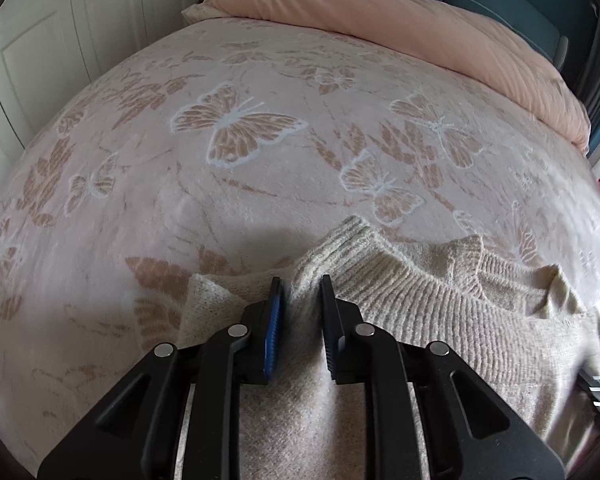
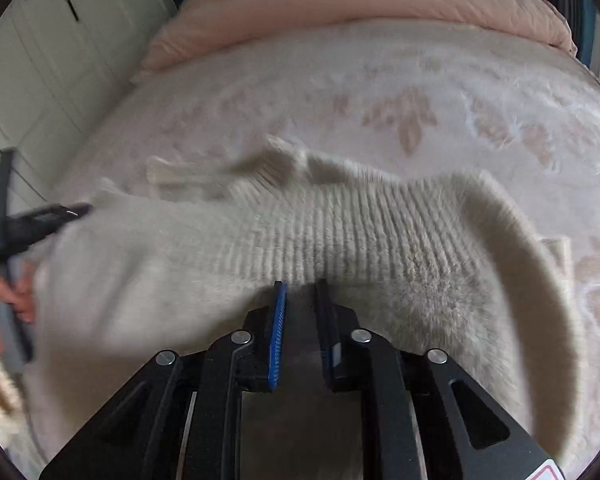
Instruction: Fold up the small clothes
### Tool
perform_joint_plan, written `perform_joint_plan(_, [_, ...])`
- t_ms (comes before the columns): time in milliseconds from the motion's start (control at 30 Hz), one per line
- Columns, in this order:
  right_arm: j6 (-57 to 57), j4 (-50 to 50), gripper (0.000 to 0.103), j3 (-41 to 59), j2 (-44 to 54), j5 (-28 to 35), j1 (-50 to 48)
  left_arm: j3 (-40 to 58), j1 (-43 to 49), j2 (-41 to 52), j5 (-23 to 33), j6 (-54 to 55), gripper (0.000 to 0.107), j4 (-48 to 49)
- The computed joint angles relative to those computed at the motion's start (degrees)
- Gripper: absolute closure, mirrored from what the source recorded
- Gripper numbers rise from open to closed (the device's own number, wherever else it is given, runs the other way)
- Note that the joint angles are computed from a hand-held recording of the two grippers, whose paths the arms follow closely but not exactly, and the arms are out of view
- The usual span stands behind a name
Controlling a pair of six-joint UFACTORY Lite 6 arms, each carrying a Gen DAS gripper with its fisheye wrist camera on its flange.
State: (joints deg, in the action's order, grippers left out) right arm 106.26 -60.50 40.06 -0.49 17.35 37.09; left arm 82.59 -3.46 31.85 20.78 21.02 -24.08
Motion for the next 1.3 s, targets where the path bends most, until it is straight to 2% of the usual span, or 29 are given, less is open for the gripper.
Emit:
perform_joint_plan(33, [5.2,-3.6,0.091,0.4,0.0,1.2,0.4,0.1,1.3,-0.4,1.5,3.6,0.087,-4.2])
perform_joint_plan(67, [7.9,-4.8,0.084,-0.2,-1.6,1.1,0.4,-0.2,3.2,-1.5,3.7,8.3,0.086,-9.5])
perform_joint_plan(133, [6.3,0.0,0.082,1.6,-5.7,3.9,5.2,-3.3,7.6,-5.8,8.6,17.7,0.079,-19.0])
perform_joint_plan(167, [2.2,3.6,0.082,4.1,-5.6,5.9,8.4,-6.7,9.8,-9.3,9.7,21.5,0.064,-22.2])
perform_joint_plan(233, [0.5,4.8,0.082,9.4,-3.2,10.5,16.7,-15.3,14.7,-17.0,11.4,28.9,0.048,-27.1])
perform_joint_plan(300, [1.7,5.0,0.084,13.3,1.4,9.7,20.8,-24.4,21.1,-23.6,14.3,35.1,0.048,-30.2])
perform_joint_plan(400, [-2.4,8.7,0.087,20.6,11.1,9.1,21.9,-33.0,28.8,-27.4,18.1,36.5,0.047,-32.7])
perform_joint_plan(467, [-9.6,16.0,0.087,25.7,18.8,6.7,19.7,-37.7,31.3,-29.4,17.8,38.0,0.042,-35.1])
perform_joint_plan(533, [-8.8,15.3,0.089,26.4,21.3,5.3,18.3,-41.6,29.9,-31.0,15.0,38.9,0.041,-37.4])
perform_joint_plan(600, [-6.6,14.7,0.091,25.7,21.2,3.6,17.6,-43.0,28.1,-30.6,14.3,39.2,0.041,-39.6])
perform_joint_plan(633, [-5.2,14.3,0.091,24.8,20.9,2.1,16.9,-43.6,26.0,-30.5,12.5,39.6,0.047,-41.7])
perform_joint_plan(667, [-4.5,14.1,0.091,24.6,20.7,1.8,17.0,-43.2,24.9,-30.0,12.4,39.4,0.067,-42.1])
perform_joint_plan(733, [-3.2,12.9,0.091,24.7,20.7,2.6,17.6,-40.1,24.2,-27.7,16.9,34.9,0.084,-41.5])
perform_joint_plan(800, [-2.6,12.5,0.091,24.5,20.3,2.9,18.0,-39.4,25.3,-29.9,21.0,33.9,0.087,-43.1])
perform_joint_plan(833, [0.0,10.6,0.091,22.8,18.8,2.4,18.3,-39.5,24.4,-34.0,22.5,32.8,0.088,-42.9])
perform_joint_plan(900, [6.9,4.5,0.091,18.8,15.5,1.0,18.2,-38.7,21.4,-41.2,24.4,29.4,0.089,-41.3])
perform_joint_plan(967, [14.7,-0.8,0.091,15.8,11.9,2.1,19.6,-36.3,14.6,-47.6,24.6,22.9,0.089,-38.6])
perform_joint_plan(1067, [29.2,-8.7,0.090,4.1,-1.8,7.8,25.5,-32.8,-3.4,-53.5,16.9,8.9,0.089,-31.1])
perform_joint_plan(1167, [32.2,-2.9,0.089,-7.6,-18.7,23.4,38.3,-29.5,-21.4,-52.6,11.8,-0.2,0.089,-25.5])
perform_joint_plan(1233, [35.3,3.8,0.088,-13.6,-28.8,35.4,49.7,-27.0,-33.3,-48.0,7.8,-10.0,0.089,-17.4])
perform_joint_plan(1300, [38.6,12.6,0.083,-17.6,-36.6,47.4,61.7,-27.2,-45.0,-41.9,-1.2,-22.0,0.088,-8.2])
